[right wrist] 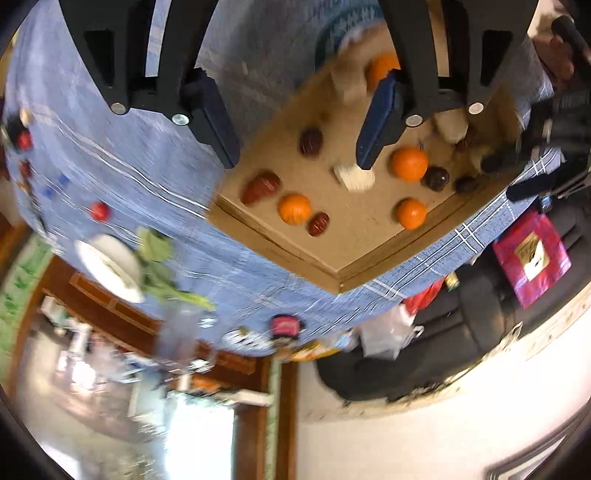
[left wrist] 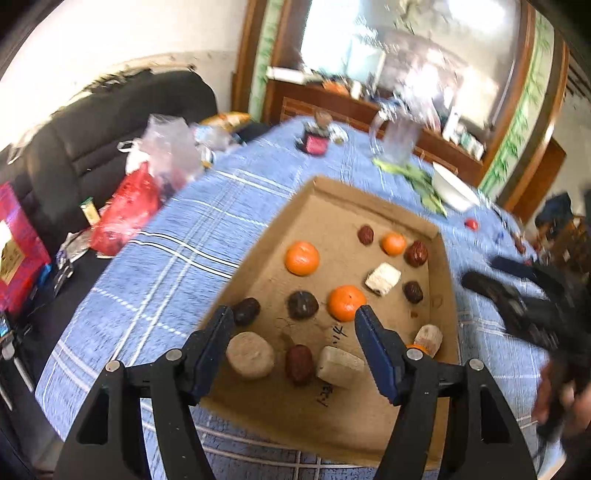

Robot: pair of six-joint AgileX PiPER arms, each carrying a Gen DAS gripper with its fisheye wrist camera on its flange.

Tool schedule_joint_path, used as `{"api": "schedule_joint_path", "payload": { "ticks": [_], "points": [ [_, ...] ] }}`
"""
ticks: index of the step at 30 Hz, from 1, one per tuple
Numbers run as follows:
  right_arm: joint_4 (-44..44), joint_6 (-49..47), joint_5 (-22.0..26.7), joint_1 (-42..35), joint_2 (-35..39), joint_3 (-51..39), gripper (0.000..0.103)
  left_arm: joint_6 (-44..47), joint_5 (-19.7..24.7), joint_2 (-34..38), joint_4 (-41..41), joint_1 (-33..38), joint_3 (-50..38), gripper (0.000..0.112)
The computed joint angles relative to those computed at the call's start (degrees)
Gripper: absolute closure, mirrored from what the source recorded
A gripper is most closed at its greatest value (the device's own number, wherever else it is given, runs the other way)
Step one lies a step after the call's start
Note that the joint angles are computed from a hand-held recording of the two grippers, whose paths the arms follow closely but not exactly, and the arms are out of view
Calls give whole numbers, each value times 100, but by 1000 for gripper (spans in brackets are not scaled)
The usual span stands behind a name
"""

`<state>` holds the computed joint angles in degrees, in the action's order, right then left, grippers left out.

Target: Organize fruits

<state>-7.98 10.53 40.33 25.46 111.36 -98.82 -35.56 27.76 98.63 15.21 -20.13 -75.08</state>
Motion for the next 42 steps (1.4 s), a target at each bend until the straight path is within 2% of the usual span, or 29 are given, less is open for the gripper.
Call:
{"api": "schedule_joint_path", "payload": {
  "ticks": [3,4,7,10,12,15,19,22,24,27,30,33,39,42],
  "points": [
    [-877,1288,-414,273,-976,1339,19,-1403,-106,-446,1060,-209,528,43],
    [-998,1520,-514,334,-1168,1604,16,-1804,-79,-597,1303,-288,692,39],
    [-1817,2704,-778,709,-1878,2581,14,-3322,151,-1038,2347,-631,1172,33],
    [-2439,3632,-987,1061,-2373,3304,13,-4849,811,-1483,3456,-1204,1571,29],
    [-2892,4257,-948,1327,-2563,3593,13,-5388,1365,-1687,3955,-1597,1706,23],
    [-2772,4382,-796,1492,-2657,3660,13,-5428,1804,-1785,4380,-1907,1741,20],
    [-3701,5541,-290,1993,-2702,3688,13,-5318,2342,-1827,4941,-2280,1850,10],
    [-4108,6365,74,2327,-2789,3721,12,-5200,2434,-1938,5121,-2400,2032,10],
    [-4334,6622,395,2554,-2767,3656,12,-5206,2314,-2071,5165,-2399,2182,9],
    [-4526,6843,773,2822,-2768,3589,12,-4921,1665,-2366,4708,-2062,2376,9],
    [-4583,6891,1055,2977,-2794,3528,12,-4915,1441,-2575,4621,-1906,2568,9],
    [-4705,6951,1268,3128,-2828,3533,11,-5112,1655,-2671,4857,-2035,2673,9],
    [-4718,6904,1346,3224,-2833,3551,10,-5898,1993,-2925,5380,-2357,2911,9],
    [-4712,6882,1381,3272,-2799,3522,10,-5762,2061,-2908,5380,-2434,2843,9]
  ]
}}
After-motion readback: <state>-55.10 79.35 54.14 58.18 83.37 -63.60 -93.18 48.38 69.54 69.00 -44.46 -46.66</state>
